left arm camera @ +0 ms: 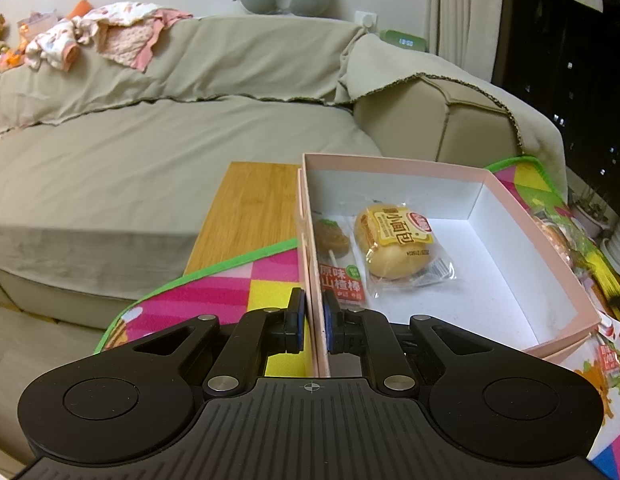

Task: Organize objects
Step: 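Grasp the yellow snack bar with the right tool and drop it into the box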

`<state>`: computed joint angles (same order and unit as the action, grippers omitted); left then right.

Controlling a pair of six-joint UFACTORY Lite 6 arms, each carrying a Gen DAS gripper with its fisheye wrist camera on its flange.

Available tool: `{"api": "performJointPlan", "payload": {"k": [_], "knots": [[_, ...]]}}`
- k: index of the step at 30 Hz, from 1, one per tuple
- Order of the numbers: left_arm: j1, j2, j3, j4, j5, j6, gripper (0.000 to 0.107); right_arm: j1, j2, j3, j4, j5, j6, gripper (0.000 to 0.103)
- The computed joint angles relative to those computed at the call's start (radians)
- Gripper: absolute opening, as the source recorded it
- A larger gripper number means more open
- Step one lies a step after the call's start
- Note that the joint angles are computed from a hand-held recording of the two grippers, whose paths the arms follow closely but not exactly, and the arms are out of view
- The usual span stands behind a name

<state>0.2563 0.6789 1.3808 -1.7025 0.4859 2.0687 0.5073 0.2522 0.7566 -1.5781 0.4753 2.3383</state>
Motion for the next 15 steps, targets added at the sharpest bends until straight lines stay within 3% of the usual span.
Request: {"api": "performJointPlan", "payload": {"k": [5, 10, 15], "knots": [[-0.002, -0.001, 0.0, 0.003, 0.0, -0.003, 0.012, 0.214, -0.15, -0.128, 0.207, 0.006, -0.061, 0.022], [-0.002, -0.001, -0.001, 0.001, -0.003, -0.001, 0.011, 0.368, -0.135, -0.098, 0.356, 0.044, -0.163, 0.026], [-0.001, -0.003, -0.002, 0.006, -0.002, -0.001, 0.012, 0.362, -0.06, -0.04, 0.316, 0.074, -0.162, 0.028]]}}
